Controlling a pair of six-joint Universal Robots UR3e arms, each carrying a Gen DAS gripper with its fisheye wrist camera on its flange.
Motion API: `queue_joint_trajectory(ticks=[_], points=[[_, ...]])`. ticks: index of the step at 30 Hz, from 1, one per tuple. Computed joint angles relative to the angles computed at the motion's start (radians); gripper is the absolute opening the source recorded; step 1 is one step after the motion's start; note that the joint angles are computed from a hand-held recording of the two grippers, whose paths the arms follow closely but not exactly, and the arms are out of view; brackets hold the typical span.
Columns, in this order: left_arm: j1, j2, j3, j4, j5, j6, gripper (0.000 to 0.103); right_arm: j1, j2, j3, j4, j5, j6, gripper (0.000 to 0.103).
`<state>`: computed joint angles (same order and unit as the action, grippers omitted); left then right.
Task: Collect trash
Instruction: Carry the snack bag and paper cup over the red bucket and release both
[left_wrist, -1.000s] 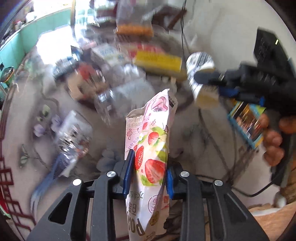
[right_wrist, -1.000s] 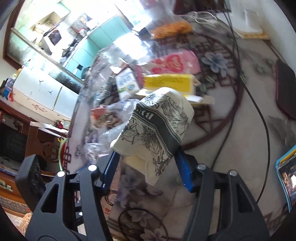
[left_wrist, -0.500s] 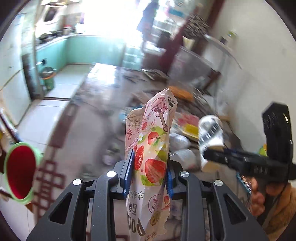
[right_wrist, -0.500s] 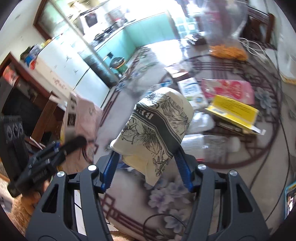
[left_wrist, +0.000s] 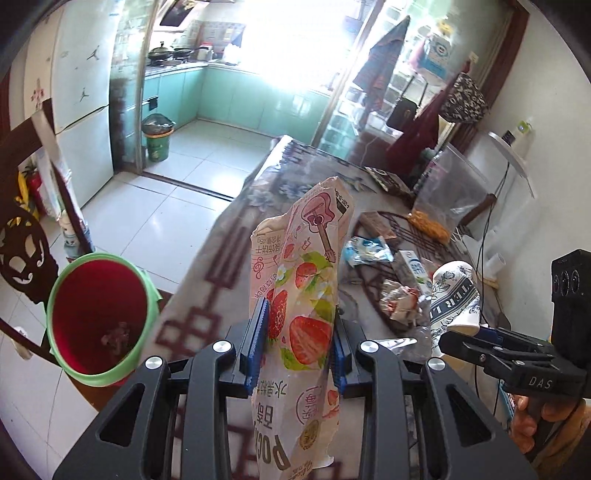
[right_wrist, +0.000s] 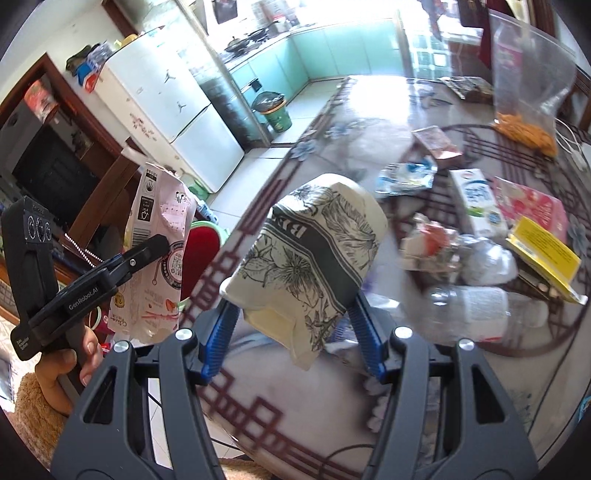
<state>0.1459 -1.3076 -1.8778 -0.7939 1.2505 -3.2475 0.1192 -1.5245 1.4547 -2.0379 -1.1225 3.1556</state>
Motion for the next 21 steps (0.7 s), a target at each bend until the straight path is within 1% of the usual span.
queue_joint_trajectory(ticks=[5,10,12,18,21], points=[[0.188,0.077,-0.046,-0.085,-0.099,0.129,0.028,0.136,0.127,-0.136,-0.03,-0.071,0.081,0.058],[0.332,0.112,-0.057,-0.155,-0.167,0.231,0.028,0.244,0.243,-0.283,-0.028,-0.126,0.148,0.058],[0.397,0.126,-0.058,-0.19,-0.197,0.289,0.028,0.277,0.291,-0.346,-0.022,-0.142,0.172,0.058],[0.564,0.133,-0.063,-0.272,-0.255,0.413,0.028,0.369,0.463,-0.593,0.049,-0.184,0.219,0.058],[0.644,0.131,-0.076,-0.302,-0.275,0.469,0.028,0.41,0.566,-0.755,0.119,-0.204,0.228,0.059]])
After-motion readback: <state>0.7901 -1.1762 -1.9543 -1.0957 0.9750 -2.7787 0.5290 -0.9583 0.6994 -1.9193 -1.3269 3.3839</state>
